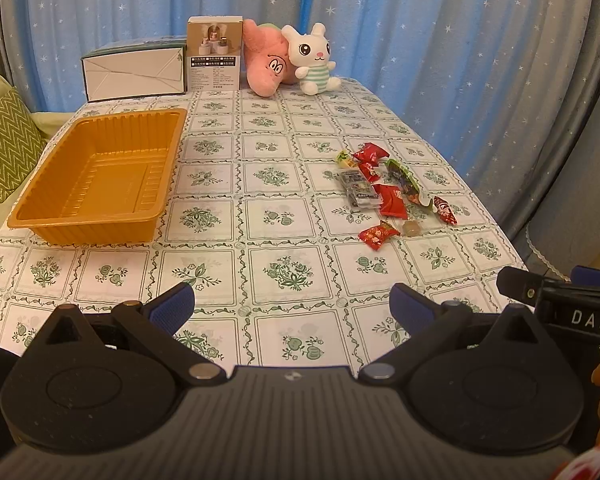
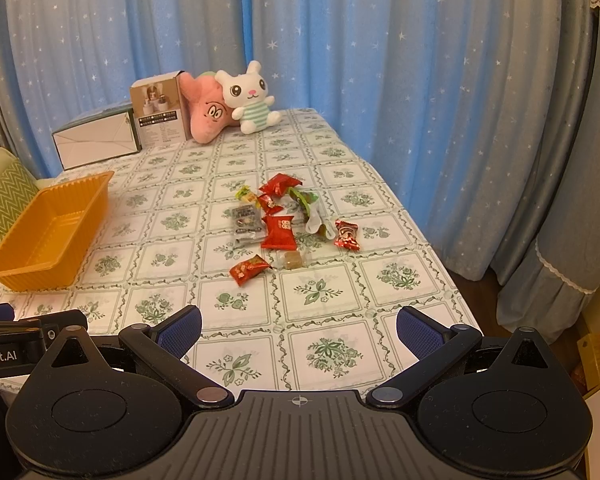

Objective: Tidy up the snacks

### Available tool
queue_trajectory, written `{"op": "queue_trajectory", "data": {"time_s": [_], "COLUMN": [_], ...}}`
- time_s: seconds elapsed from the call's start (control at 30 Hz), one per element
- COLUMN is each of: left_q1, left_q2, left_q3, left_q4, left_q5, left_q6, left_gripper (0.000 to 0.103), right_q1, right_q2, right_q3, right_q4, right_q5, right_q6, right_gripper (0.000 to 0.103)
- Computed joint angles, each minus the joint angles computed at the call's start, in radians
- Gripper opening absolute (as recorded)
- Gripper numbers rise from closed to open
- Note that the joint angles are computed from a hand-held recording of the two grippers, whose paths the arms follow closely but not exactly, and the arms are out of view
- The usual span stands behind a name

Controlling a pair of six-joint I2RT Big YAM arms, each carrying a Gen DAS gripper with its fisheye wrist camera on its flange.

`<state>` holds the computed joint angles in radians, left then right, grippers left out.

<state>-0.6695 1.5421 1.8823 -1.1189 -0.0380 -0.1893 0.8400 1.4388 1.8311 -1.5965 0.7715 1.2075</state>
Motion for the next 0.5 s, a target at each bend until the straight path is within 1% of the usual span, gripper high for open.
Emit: {"op": "queue_trajectory", "data": {"time_s": [0.3, 0.5], "left_q1": [-0.002, 0.002], "left_q2": [0.008, 0.042], "left_q3": [0.014, 0.051], "left_q4": [-0.008, -0.008], "left_q5": [0.006, 0.025], "left_q6": [0.0, 0.009], "left_gripper": [0.103, 0.103], "right_q1": [-0.001, -0.032], "right_q2": [-0.001, -0.031], "right_q3": [-0.002, -0.038], "right_q4": [-0.004, 0.011], "right_q5": [0.006, 0.023], "right_q6": [0.003, -0.016], "right_gripper": [0.103, 0.103]}}
